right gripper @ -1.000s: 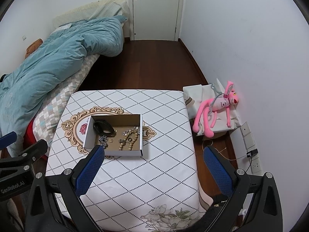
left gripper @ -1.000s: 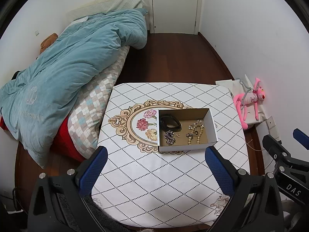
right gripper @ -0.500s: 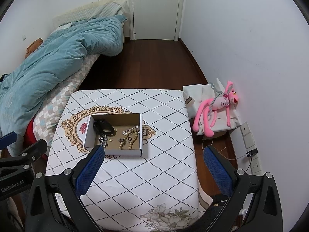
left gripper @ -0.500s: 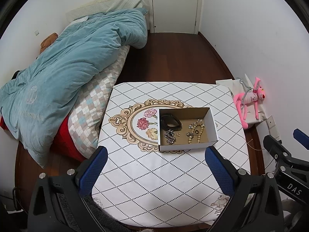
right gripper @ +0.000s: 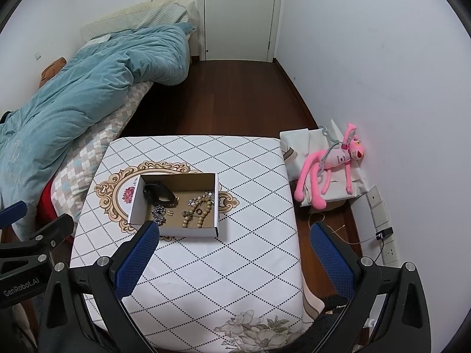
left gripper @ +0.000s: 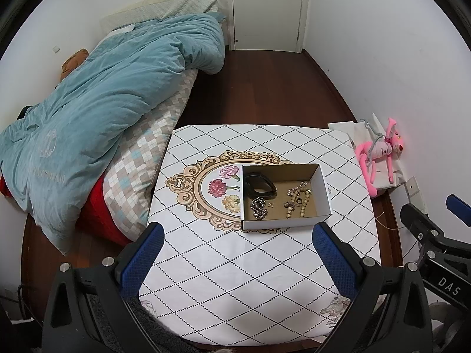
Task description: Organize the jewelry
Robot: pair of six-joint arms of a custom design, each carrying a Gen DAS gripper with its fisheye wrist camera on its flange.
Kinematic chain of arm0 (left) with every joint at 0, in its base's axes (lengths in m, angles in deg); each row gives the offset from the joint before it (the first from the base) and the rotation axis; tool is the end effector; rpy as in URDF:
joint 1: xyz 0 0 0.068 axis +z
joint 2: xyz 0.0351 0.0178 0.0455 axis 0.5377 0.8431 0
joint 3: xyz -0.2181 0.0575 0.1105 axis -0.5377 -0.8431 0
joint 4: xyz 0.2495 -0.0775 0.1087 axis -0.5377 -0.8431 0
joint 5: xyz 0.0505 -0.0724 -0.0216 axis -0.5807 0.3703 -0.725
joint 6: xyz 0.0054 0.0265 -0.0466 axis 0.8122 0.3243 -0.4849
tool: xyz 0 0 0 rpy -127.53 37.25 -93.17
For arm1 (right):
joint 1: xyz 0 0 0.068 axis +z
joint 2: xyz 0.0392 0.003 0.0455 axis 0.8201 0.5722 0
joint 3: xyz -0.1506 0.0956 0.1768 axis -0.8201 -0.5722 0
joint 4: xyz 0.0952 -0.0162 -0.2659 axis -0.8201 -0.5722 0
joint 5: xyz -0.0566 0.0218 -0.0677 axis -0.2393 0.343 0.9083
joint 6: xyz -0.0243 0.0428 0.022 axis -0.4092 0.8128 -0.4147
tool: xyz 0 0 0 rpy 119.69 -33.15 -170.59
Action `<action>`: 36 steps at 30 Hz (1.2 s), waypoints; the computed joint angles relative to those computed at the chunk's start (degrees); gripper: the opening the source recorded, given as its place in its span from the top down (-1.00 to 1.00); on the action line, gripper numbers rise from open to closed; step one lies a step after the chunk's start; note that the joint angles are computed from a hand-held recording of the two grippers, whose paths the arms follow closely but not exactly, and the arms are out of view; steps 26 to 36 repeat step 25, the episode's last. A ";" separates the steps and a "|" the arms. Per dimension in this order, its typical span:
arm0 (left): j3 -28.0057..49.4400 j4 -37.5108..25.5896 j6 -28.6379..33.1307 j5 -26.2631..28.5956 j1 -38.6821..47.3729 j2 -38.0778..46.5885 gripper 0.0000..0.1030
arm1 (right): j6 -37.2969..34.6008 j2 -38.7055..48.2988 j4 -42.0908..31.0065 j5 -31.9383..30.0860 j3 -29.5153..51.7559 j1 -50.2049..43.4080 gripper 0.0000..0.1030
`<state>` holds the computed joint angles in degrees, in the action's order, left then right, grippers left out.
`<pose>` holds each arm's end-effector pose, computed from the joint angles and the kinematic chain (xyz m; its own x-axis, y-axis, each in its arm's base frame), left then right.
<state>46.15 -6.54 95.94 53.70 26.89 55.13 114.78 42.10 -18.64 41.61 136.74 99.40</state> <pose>0.3079 -0.0357 0.3273 -0.7748 0.3460 -0.5292 0.3973 0.9175 0.0181 0.2253 0.1918 0.3425 -0.7522 0.3148 -0.5789 0.4264 0.9023 -0.0634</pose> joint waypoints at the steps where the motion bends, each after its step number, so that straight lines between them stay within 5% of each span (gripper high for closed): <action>1: -0.07 0.12 0.09 -0.18 0.00 -0.08 -1.00 | -0.01 0.07 -0.12 -0.02 0.08 -0.02 -1.00; 36: -0.81 0.39 0.92 1.16 0.59 0.06 -1.00 | -0.92 -0.52 0.29 -1.15 -1.29 -0.86 -1.00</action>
